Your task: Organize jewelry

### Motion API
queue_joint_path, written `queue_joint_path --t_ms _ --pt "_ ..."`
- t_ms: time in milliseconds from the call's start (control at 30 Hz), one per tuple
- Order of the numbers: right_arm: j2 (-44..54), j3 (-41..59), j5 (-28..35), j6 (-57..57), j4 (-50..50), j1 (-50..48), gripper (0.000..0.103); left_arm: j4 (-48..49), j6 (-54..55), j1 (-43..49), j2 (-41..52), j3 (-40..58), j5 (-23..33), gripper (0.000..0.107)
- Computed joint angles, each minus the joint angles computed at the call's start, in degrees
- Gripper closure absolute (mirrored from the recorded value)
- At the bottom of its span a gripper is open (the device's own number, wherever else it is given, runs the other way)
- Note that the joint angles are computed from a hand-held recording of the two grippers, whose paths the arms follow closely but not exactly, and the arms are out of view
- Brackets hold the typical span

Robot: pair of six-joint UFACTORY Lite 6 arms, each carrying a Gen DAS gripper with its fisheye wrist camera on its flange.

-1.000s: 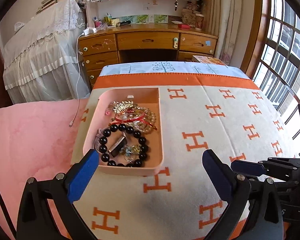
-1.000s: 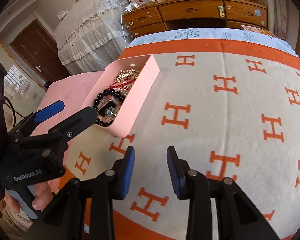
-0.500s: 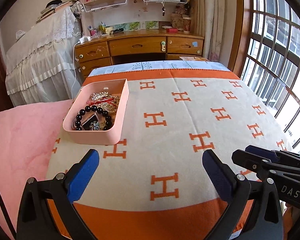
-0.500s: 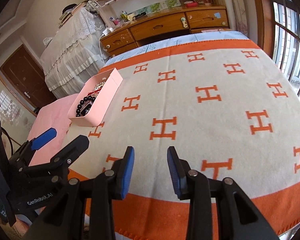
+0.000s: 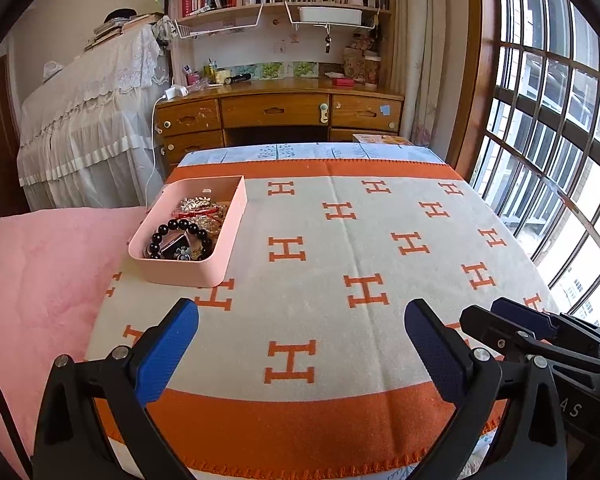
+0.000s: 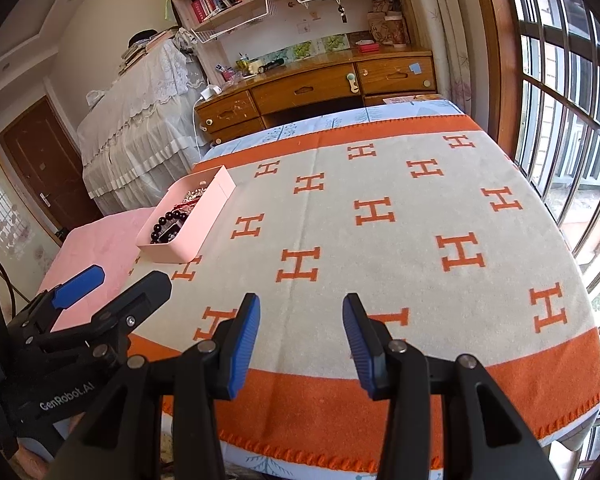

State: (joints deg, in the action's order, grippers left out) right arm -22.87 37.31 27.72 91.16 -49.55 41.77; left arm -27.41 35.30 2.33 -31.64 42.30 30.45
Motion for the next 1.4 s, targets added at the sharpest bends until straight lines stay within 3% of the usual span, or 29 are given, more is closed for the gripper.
queue_joint_path --t_ms 467,1400 --pt "-5.28 -2.23 4.24 4.61 -4.70 3.58 0.059 8.49 -10.91 -3.03 -3.43 -0.57 0.05 0.005" --pt "-4.85 -2.91 6.01 10.11 -8.16 8.11 0.059 11.67 -15.00 -3.71 -5.99 -3.40 -0.72 0.005"
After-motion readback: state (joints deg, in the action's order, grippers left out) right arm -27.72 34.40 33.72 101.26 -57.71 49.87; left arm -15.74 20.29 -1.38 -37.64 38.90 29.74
